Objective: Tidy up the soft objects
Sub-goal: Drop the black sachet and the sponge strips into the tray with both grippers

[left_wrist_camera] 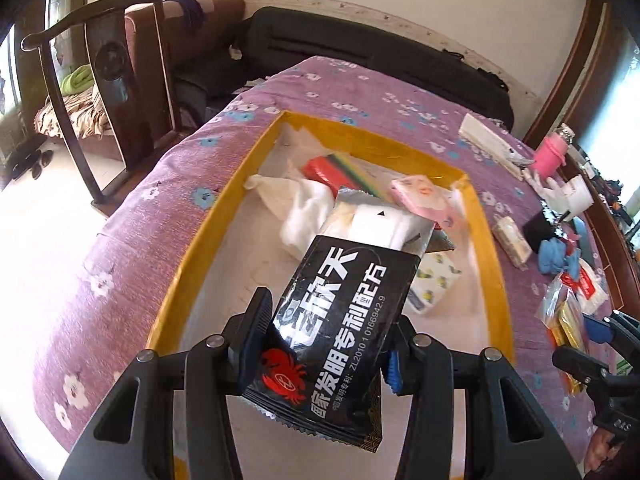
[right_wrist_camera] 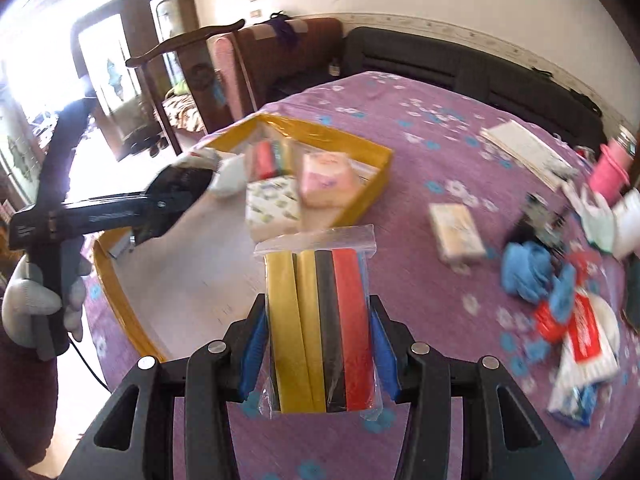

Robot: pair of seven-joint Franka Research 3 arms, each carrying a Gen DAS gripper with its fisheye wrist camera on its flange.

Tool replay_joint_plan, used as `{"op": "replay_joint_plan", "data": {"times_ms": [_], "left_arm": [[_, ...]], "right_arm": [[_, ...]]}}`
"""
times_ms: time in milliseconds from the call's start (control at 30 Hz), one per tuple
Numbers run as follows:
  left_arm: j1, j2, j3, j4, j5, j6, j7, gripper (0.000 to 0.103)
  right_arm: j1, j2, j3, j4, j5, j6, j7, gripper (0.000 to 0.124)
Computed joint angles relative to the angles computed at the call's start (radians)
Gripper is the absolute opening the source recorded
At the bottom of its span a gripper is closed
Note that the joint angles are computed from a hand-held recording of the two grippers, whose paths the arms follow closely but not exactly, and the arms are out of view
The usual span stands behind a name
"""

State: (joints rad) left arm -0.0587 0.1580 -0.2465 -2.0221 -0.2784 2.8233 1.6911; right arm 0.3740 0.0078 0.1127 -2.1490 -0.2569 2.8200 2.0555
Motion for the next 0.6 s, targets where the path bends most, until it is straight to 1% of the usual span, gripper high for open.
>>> {"op": "replay_joint_plan", "data": {"times_ms": [33, 67, 167, 233, 267, 333, 400, 433, 533, 600], "left_arm": [[-0.007, 0.013, 0.014, 0.016, 0.036, -0.014, -0.028, 0.047], [-0.025, 0.036, 0.041, 0.047, 0.113, -0.036, -0.091, 0.047], [-0.034, 0.087, 0.066, 0.116, 0.224, -0.09, -0.178, 0.047], [-0.025, 0.113, 0.062, 0.152, 0.249, -0.122, -0.202, 0.049], [-0.014, 0.123, 0.053, 0.167, 0.242, -0.134, -0.199, 0.05], [0.02, 0.125, 0.017, 0.169, 0.186, -0.117, -0.147, 0.061], [0.052, 0.128, -0.018, 0.174, 0.109, -0.122, -0.089, 0.067], [0.058, 0.128, -0.025, 0.173, 0.086, -0.117, -0.072, 0.069], [0.094, 0.096, -0.063, 0.128, -0.04, -0.066, 0.022, 0.071], [0.118, 0.062, -0.085, 0.09, -0.145, -0.031, 0.098, 0.075]], "right_arm": [[0.003, 0.027, 0.004, 0.031, 0.024, -0.009, -0.027, 0.051], [0.008, 0.049, 0.005, 0.058, 0.04, -0.019, -0.044, 0.052], [0.03, 0.124, 0.004, 0.154, 0.091, -0.057, -0.106, 0.052], [0.044, 0.176, 0.002, 0.22, 0.133, -0.086, -0.151, 0.052], [0.05, 0.198, 0.0, 0.249, 0.154, -0.1, -0.172, 0.052], [0.06, 0.246, -0.002, 0.312, 0.196, -0.132, -0.208, 0.052], [0.069, 0.295, -0.008, 0.379, 0.231, -0.168, -0.236, 0.052], [0.072, 0.322, -0.009, 0.416, 0.25, -0.188, -0.249, 0.052], [0.078, 0.396, -0.015, 0.519, 0.297, -0.243, -0.279, 0.052], [0.086, 0.432, -0.022, 0.572, 0.314, -0.269, -0.289, 0.052]]}}
